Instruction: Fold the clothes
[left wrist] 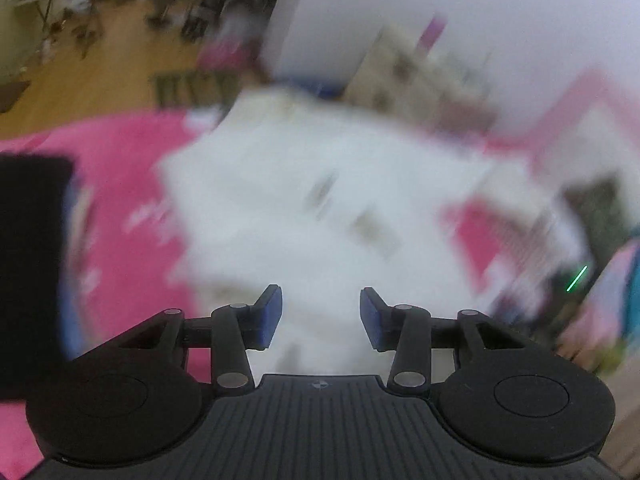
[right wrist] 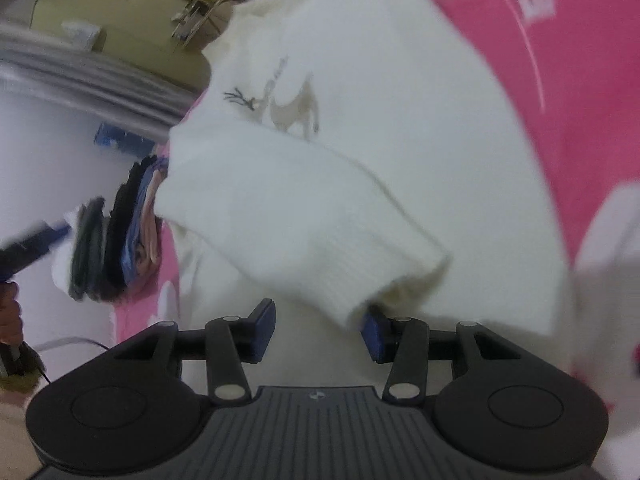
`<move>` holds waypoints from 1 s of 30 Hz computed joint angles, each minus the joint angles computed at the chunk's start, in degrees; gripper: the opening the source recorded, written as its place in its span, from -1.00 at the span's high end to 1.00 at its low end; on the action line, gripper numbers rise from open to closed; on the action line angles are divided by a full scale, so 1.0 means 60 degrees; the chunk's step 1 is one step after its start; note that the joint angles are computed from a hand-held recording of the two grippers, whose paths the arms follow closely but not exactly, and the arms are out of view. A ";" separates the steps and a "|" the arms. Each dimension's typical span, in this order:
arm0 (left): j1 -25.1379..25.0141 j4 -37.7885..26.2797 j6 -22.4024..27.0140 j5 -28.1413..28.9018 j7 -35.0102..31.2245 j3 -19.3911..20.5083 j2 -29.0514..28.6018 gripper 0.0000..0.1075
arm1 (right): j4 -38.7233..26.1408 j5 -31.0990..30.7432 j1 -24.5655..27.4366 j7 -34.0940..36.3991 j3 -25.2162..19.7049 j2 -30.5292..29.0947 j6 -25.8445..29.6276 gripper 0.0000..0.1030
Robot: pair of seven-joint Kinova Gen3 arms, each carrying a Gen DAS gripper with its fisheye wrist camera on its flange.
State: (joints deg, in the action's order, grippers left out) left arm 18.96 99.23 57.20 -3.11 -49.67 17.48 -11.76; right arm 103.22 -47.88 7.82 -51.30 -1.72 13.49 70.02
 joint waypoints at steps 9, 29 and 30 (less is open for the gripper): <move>-0.0896 0.1095 0.0374 -0.3495 0.2452 0.2837 0.1555 0.20 | -0.1228 0.2296 -0.0817 -0.2426 -0.0899 -0.0265 -0.1538 0.01; 0.0889 0.4625 -0.4842 -0.8623 0.7376 -0.0245 0.1354 0.31 | -0.9798 0.4041 -0.4833 -0.2435 -0.1894 0.4621 0.1373 0.00; 0.0735 0.4748 -0.5129 -0.8696 0.7402 -0.0273 0.1286 0.31 | -1.0241 0.4002 -0.5010 -0.2453 -0.1936 0.4916 0.1398 0.00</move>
State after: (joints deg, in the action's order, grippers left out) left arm 23.37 127.72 26.43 -55.29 -5.26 15.84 -4.04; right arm 41.78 -23.87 -22.24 -66.02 -13.34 42.99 78.40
